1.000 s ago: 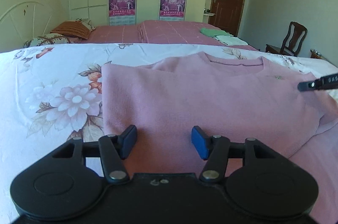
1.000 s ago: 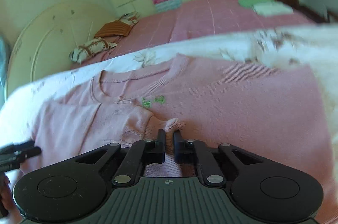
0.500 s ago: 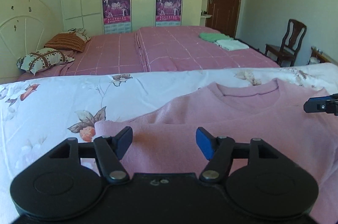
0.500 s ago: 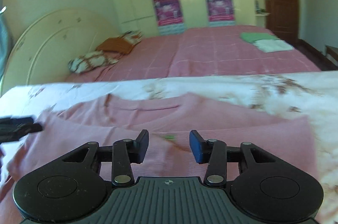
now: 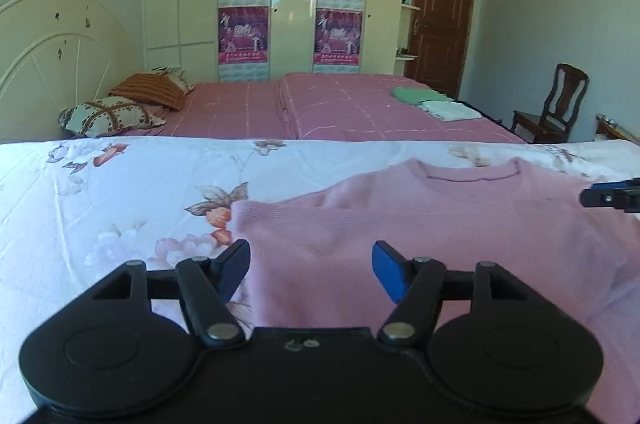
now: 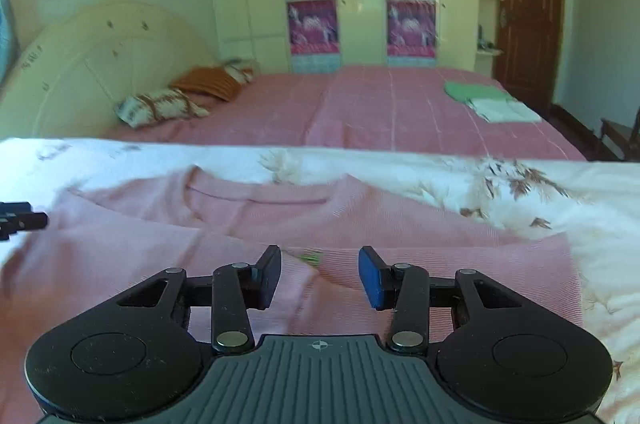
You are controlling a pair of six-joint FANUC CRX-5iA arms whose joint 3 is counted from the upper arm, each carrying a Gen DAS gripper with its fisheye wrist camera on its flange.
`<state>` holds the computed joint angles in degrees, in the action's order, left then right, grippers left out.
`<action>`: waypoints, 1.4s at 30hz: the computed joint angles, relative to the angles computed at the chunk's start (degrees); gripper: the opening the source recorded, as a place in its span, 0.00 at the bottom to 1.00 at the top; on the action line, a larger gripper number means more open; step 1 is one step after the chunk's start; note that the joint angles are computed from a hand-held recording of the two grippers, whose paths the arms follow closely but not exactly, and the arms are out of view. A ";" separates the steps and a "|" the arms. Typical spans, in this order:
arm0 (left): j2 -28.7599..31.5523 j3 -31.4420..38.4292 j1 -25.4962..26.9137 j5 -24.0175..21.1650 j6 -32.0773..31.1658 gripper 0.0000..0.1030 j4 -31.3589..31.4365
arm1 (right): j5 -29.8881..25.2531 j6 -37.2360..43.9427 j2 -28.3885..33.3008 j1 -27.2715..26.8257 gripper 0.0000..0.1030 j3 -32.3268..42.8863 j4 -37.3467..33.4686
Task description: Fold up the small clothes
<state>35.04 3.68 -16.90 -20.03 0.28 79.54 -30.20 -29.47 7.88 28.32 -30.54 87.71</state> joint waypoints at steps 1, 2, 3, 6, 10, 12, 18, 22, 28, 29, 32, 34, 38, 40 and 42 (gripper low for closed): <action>-1.22 -2.17 -0.50 -1.00 -2.70 0.67 2.66 | 0.16 0.08 -0.50 0.65 0.42 -0.48 0.33; -1.88 -3.58 -0.91 -1.70 -2.76 0.67 2.32 | 0.33 0.52 -0.77 1.53 0.42 -0.88 0.03; -1.96 -3.94 -0.74 -2.00 -0.23 0.67 -1.02 | 0.58 1.97 -0.68 2.50 0.42 -0.85 -1.96; -1.75 -4.39 0.68 -2.05 8.39 0.64 -9.25 | -3.47 10.62 1.56 6.94 0.42 0.64 -11.98; -4.27 -7.71 0.89 -1.78 5.42 0.64 -2.92 | -7.28 5.20 -1.18 8.91 0.42 -2.16 -13.18; -5.06 -8.81 0.56 -1.87 2.41 0.68 -2.65 | -9.54 4.07 -2.16 10.33 0.42 -2.49 -12.45; -4.83 -7.87 1.03 -0.80 9.33 0.70 -11.43 | -12.73 10.52 0.85 13.20 0.44 0.93 -19.26; -9.26 -13.39 1.18 -1.64 2.62 0.70 -3.09 | -17.82 2.79 -4.24 16.40 0.44 -2.68 -15.81; -17.23 -23.02 6.00 -4.82 5.08 0.68 -7.53 | -31.00 -0.65 -15.80 28.78 0.44 -9.11 -28.64; -18.67 -24.84 6.76 -4.76 5.15 0.67 -8.32 | -33.42 -2.00 -17.88 31.36 0.44 -10.14 -30.98; -22.46 -28.63 9.83 -5.12 11.44 0.63 -15.21 | -43.08 -5.98 -21.85 40.12 0.44 -10.84 -38.91; -24.80 -30.45 11.73 -6.06 15.13 0.63 -19.17 | -48.09 -9.65 -23.63 45.96 0.44 -10.77 -43.59; -29.27 -33.27 15.43 -11.22 20.73 0.63 -24.28 | -53.82 -18.76 -26.11 56.43 0.44 -11.52 -48.57; -31.33 -34.80 16.54 -13.06 23.12 0.63 -25.56 | -54.33 -26.04 -28.23 60.92 0.44 -13.15 -49.62; -33.44 -36.53 17.32 -13.91 25.08 0.63 -26.97 | -53.94 -32.17 -30.54 64.73 0.44 -15.01 -49.52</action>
